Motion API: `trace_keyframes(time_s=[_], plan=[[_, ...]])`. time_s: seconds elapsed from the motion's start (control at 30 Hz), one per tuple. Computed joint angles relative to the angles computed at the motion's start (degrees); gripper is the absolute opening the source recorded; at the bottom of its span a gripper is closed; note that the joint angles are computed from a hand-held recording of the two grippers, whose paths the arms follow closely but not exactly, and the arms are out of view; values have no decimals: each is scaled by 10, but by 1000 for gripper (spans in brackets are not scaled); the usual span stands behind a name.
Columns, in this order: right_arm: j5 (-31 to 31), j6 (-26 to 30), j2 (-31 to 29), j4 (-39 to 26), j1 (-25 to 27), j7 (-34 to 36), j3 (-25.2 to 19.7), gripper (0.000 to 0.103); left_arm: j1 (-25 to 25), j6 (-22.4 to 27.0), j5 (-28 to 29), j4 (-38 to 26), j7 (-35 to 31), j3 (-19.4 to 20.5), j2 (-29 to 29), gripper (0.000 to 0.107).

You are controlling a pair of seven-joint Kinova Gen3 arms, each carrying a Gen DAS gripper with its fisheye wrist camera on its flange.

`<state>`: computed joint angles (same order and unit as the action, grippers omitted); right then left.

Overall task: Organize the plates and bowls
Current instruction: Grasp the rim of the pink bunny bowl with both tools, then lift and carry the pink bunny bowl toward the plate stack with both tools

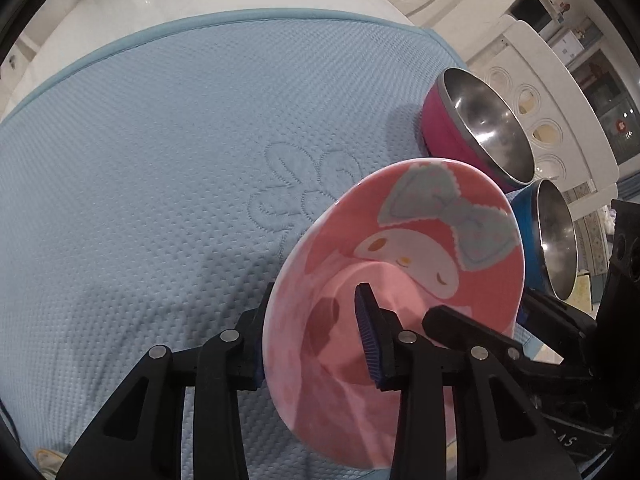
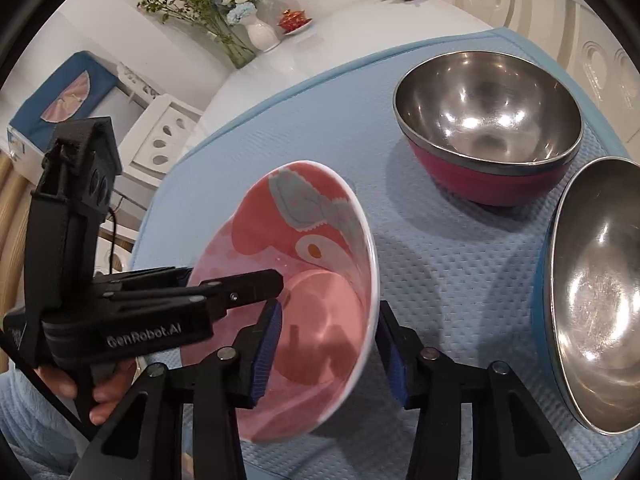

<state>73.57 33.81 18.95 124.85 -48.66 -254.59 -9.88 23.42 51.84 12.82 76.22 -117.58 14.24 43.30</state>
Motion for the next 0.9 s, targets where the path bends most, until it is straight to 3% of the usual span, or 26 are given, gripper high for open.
trace_keyframes(time_s=[0.17,0.47,0.9], plan=[[8,5,4,4,0,-29,1,39,-13,-13,14,24,-13,8,-16,27],[-49,26,-6,1,-16,-8,-4,37,-27,-21,30,63,-33,16,-45,27],[-137,118,-12,-58,-65,52,-15,37,-88,-44,94,134,-113,37,-100,27]])
